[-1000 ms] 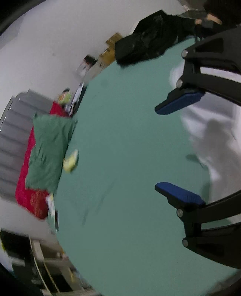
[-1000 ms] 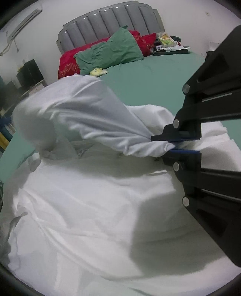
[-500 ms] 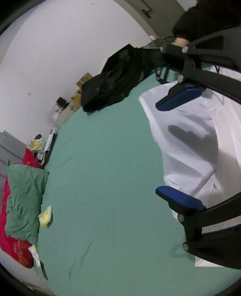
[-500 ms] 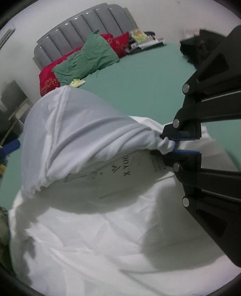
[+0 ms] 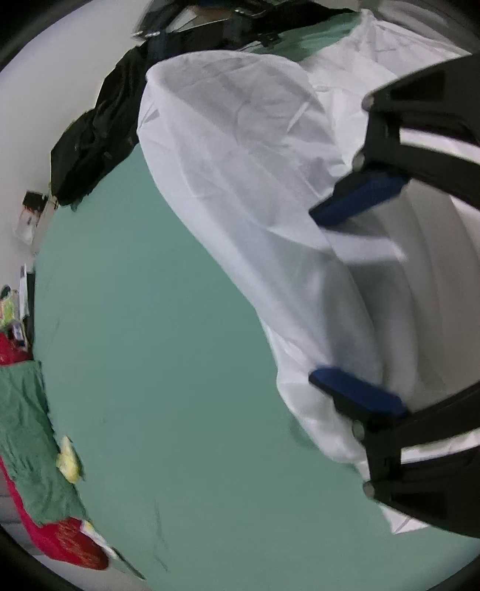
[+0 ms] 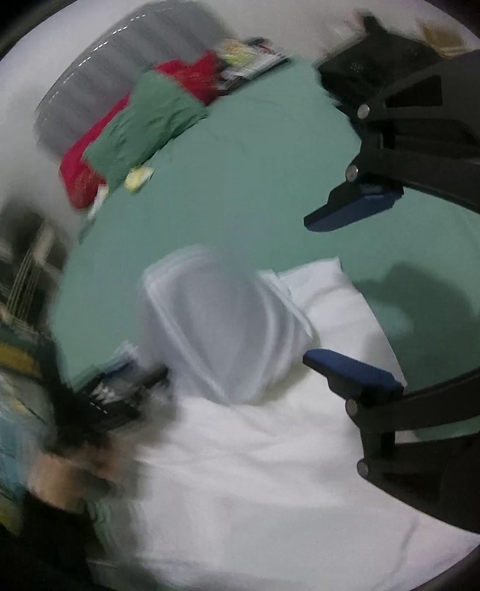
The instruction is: Fold large clothes
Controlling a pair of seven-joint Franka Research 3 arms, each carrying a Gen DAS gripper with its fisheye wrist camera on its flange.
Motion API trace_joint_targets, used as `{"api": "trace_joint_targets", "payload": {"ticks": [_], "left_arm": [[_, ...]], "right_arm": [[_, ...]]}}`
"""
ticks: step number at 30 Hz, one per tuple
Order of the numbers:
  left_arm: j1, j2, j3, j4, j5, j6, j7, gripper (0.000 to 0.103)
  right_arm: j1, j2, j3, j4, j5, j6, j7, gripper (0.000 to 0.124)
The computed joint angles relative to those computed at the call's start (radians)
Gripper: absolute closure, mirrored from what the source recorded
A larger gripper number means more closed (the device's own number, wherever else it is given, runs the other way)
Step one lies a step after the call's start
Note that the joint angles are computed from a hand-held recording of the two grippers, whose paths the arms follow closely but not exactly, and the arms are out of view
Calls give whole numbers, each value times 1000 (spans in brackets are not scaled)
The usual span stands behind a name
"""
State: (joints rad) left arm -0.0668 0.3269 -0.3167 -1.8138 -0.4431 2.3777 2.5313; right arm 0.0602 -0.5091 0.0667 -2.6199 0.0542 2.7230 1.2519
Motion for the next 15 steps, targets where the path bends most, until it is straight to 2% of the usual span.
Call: {"api": "trace_joint_targets", "payload": {"ticks": [1, 2, 4, 7, 9, 10, 11, 12, 13, 14, 15], "left_arm": [[10, 16, -5, 23, -10, -24, 28, 53], [16, 29, -3, 39, -9, -31, 43, 77], [14, 29, -1, 47, 6, -25, 49, 99], [16, 12, 3, 40, 19, -43, 56, 99], [8, 5, 8, 36, 42, -39, 52, 99], [11, 6, 11, 44, 46, -52, 58, 99], [15, 6, 12, 52, 46, -63, 62, 98], [16, 9, 14, 64, 48, -83, 60, 96], [26, 11, 13, 78, 38, -114, 73, 81], [38, 13, 11, 91, 19, -142, 89, 56], [47, 10, 10, 98, -2, -165, 103, 48]], "right_arm": [[21, 10, -37, 8, 45, 30, -11, 48], [43, 39, -72, 31, 90, 62, -30, 46], [85, 107, -117, 91, 157, 61, -92, 43], [123, 273, -141, 255, 226, -38, -222, 43], [116, 353, -122, 336, 218, -105, -295, 43], [100, 384, -109, 383, 231, -167, -318, 43], [115, 421, -131, 445, 314, -285, -395, 43], [108, 441, -125, 483, 339, -366, -423, 43], [102, 453, -114, 506, 341, -421, -436, 43], [99, 470, -103, 538, 334, -502, -453, 44], [97, 479, -91, 551, 316, -557, -448, 48]]}}
